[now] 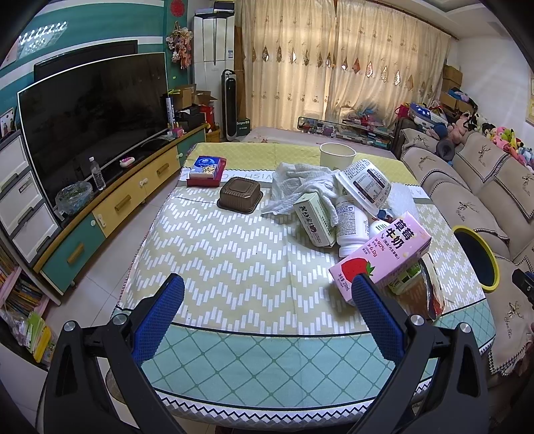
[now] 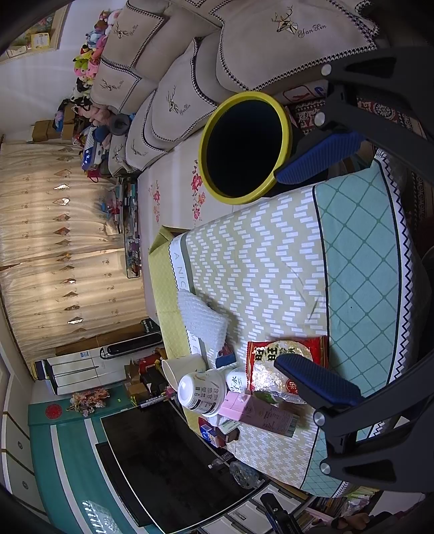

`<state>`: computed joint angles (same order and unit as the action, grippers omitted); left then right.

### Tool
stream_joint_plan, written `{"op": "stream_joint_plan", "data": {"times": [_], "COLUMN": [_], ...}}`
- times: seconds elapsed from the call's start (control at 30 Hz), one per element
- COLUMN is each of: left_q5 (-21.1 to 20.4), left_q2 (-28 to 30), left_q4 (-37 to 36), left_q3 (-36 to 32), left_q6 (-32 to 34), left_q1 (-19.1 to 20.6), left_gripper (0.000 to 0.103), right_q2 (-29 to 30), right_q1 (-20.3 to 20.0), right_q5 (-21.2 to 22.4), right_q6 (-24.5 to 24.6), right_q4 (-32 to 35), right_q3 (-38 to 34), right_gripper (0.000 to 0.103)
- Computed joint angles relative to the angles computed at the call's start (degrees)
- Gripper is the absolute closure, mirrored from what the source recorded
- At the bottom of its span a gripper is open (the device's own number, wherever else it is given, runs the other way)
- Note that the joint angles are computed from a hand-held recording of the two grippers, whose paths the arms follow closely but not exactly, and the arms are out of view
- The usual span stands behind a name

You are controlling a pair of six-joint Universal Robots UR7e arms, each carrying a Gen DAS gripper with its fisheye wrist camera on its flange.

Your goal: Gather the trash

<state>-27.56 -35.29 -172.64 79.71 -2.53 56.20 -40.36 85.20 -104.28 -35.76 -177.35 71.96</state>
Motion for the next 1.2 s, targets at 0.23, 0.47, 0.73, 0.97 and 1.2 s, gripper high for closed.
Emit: {"op": "stream_joint_plan", "data": {"times": [0.23,0.47,0.73,0.97,1.2], "left_q5": [-0.38,-1.22,-1.18,-2.16,-2.72], "left_q2": [0.22,0.56,1.93,3.61,5.54], "left_q4": [-0.05,-1.18,-3.84,-6.72,-4.98], "left_q3": [-0.35,-0.60,-3.06,-6.05,-10.01], "left_q6": [0.23,1.23,4.68,8.06,9.96], "left_q1": [-0.08,0.14,0.76,1.82,2.98], "left_gripper": [0.004,0.004,0.004,0.004,0.004], "right_q2": [0.44,1.14,5.54,14.61,18.13], "right_q1": [0.01,0.11,0.82,2.40,2.94], "right_q5": [-0.32,-0.21,0.79,0.07,2.93], "right_q6": [0.24,0.19,-0.26,-1.69,-0.67], "right_q4": [0.92,1.67,7.38,18.09,30.22], "right_q3": [-0.67,-1.91,-9.85,-25.53,-32.72], "right_gripper": [0.006,0.006,0.006,0.006,0.013]}}
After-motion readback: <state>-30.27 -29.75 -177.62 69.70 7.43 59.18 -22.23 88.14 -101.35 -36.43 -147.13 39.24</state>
